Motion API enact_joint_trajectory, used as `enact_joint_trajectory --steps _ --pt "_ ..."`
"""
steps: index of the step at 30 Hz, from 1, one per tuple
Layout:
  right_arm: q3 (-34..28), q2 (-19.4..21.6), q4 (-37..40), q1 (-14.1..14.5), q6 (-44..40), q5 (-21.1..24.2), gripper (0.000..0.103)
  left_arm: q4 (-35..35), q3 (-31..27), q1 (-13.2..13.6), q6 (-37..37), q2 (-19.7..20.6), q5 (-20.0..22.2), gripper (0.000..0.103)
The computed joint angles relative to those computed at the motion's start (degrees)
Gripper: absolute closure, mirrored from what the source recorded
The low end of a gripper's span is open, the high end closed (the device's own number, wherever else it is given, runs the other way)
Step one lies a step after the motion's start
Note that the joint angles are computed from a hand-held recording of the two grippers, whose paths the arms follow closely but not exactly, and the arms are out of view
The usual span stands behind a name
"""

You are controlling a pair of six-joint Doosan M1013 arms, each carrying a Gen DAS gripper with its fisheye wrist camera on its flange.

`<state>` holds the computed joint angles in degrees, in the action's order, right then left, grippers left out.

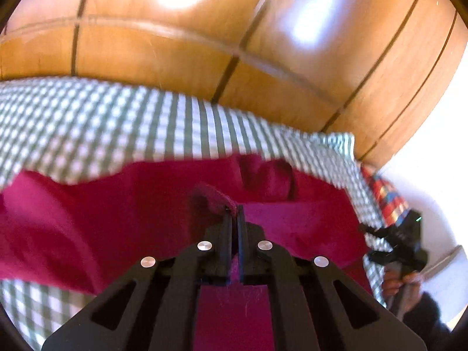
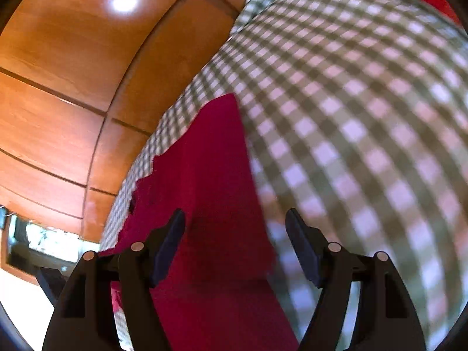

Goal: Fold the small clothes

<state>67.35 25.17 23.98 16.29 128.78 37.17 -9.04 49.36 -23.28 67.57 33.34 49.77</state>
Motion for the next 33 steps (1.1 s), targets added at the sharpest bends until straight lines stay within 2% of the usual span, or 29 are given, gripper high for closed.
enact_joint_trajectory --steps 2,3,4,5,8,9,10,11,13,14,16,18,19,20,21,24,26,28,30,33 --pt "-2.05 1.43 -0.69 0.16 0.01 1.66 0.036 3.14 -1.3 0.1 -0.81 0.6 1.74 0.102" --pt "-3.33 2.1 -2.11 0.33 0.58 3.1 0.062 3.94 -1.75 0.16 -1.05 1.0 2.96 0.102" --pt "-4.28 2.5 -3.59 0.51 1.04 4.66 0.076 4.57 -2.08 0.27 -1.28 1.35 4.29 0.102" --pt "-5.18 2.43 -8.07 1.08 3.18 5.62 0.082 5.69 -2.56 0.22 -1.79 1.89 6.02 0.102" --pt "-5.37 0.94 -19.86 3.08 6.89 4.79 0.088 9.19 -2.71 -0.38 -3.25 3.07 9.47 0.102" --pt "-6.13 0.83 -25.98 4.06 9.45 6.38 0.089 9.02 -2.83 -0.53 -3.54 3.62 10.33 0.102" --pt "-6.98 1.16 -30.62 4.78 11.33 8.41 0.089 8.95 -3.18 -0.65 -3.77 4.13 10.92 0.102" --pt "-8.85 2.26 -35.69 5.66 12.41 12.89 0.089 9.76 -3.92 -0.99 -4.34 4.91 11.86 0.101" --pt "-11.76 4.71 -37.24 6.21 11.58 19.5 0.089 13.16 -5.57 -2.06 -4.68 6.34 12.94 0.101" --pt "-12.29 5.55 -36.8 6.26 11.22 21.01 0.089 16.58 -6.17 -2.88 -4.77 6.82 13.68 0.101" --pt "-11.89 5.5 -38.49 6.67 12.06 20.53 0.086 18.18 -7.13 -3.37 -3.93 7.13 14.96 0.099" --pt "-11.69 5.16 -38.1 6.62 12.6 20.47 0.073 16.74 -5.98 -2.87 -3.58 6.02 15.01 0.076" --pt "-12.37 5.46 -38.28 6.67 12.94 21.09 0.067 16.48 -4.57 -2.46 -4.43 5.13 14.04 0.054" --pt "-12.26 5.17 -39.17 6.79 13.8 21.64 0.051 15.77 -1.84 -2.05 -5.88 3.43 11.55 0.048" --pt "-11.21 4.28 -40.4 6.94 14.76 21.28 0.045 15.45 1.89 -1.44 -8.5 1.07 8.3 0.048" --pt "-10.58 3.16 -44.71 8.12 18.36 21.24 0.038 14.06 9.17 0.03 -13.26 -3.72 2.87 0.048" --pt "-9.55 2.15 -46.59 9.28 18.75 19.69 0.034 15.59 15.17 1.1 -19.73 -7.62 -0.53 0.046" --pt "-9.92 2.24 -47.24 10.81 16.1 19.07 0.031 18.07 20.06 2.09 -25.92 -10.82 -2.37 0.043" --pt "-11.04 3.14 -48.95 12.58 12.98 19.7 0.024 21.9 24.74 2.96 -33.37 -13.95 -4.09 0.043" --pt "-13.32 5.4 -48.64 14.56 7.65 21.43 0.023 25.47 30.64 5.19 -43.87 -18.05 -4.23 0.043"
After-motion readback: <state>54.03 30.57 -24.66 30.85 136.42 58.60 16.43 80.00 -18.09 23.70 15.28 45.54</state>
